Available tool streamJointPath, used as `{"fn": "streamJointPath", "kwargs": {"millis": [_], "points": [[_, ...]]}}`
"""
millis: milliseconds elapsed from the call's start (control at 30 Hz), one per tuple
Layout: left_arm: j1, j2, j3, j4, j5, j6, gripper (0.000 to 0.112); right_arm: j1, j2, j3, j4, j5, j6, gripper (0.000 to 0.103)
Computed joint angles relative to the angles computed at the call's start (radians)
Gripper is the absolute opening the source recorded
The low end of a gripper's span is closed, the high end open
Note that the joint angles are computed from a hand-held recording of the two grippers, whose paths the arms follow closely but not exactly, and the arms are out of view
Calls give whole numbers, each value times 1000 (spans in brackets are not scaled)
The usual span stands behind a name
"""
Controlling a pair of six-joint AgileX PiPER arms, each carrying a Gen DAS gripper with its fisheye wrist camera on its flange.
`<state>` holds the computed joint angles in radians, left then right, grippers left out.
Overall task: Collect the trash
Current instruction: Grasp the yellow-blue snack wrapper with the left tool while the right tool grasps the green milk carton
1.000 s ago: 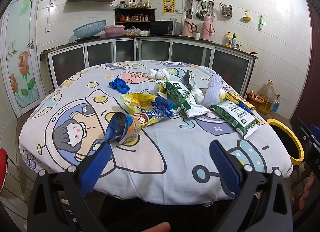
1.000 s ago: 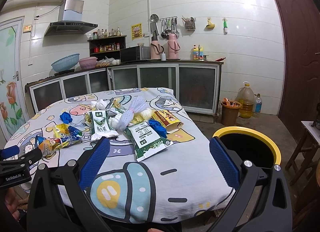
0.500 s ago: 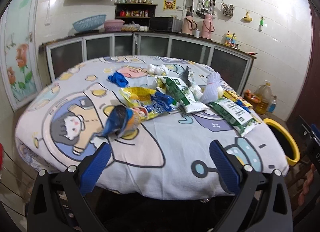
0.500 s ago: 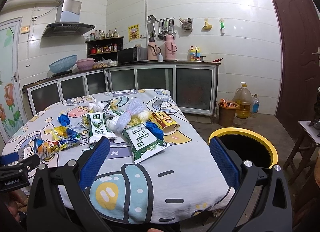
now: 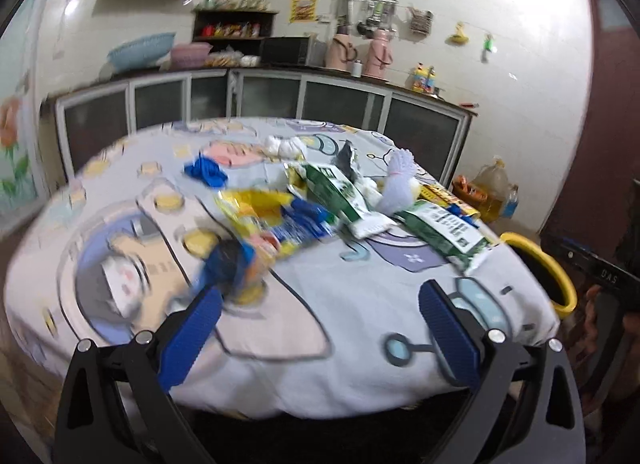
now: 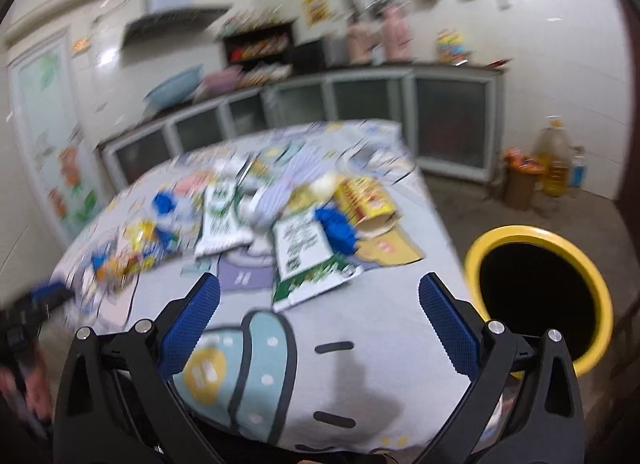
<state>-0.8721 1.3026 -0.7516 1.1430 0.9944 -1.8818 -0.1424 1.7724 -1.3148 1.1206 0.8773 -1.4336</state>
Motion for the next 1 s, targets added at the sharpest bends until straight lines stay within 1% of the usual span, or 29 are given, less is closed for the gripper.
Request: {"fn": "streamJointPath", "kwargs": {"millis": [33,100,133,233,267,300,400,500,633,733,767,800,900,1000], "points": [[43,-8,-13,-34,-23,98,95,11,5,-1,-2,-2,-34,96],[119,-28,-27,-97,-66,247,95,47,14,6,29,-51,-134,96],[169,-50,-26,-134,-100,324,95,58,31,-15,21,-44,-143,96],[324,-94,-26,-264,-238,532,95,102,112,-138,-73,-16,-45,96],[371,-89,-35,-316,-260,606,95,122,134,-170,-101,-23,-19,96],[392,-85,-37,-336,-268,641,95,133,150,-194,-120,-24,-2,96],[460,-59,-37,-377,-305,742,95,162,235,-324,-206,27,124,96],[518,-28,-38,-435,-340,805,95,176,286,-404,-258,69,214,96],[613,-5,-28,-562,-441,935,95,191,303,-423,-276,77,229,96],[632,23,-44,-541,-445,929,95,196,317,-439,-283,88,245,96],[649,29,-50,-559,-458,957,95,198,322,-446,-290,93,258,96],[662,35,-57,-582,-473,987,95,201,334,-464,-307,103,282,96],[704,65,-85,-683,-521,1110,95,210,352,-486,-330,94,313,96],[735,127,-125,-793,-561,1233,95,217,381,-531,-358,102,363,96]]}}
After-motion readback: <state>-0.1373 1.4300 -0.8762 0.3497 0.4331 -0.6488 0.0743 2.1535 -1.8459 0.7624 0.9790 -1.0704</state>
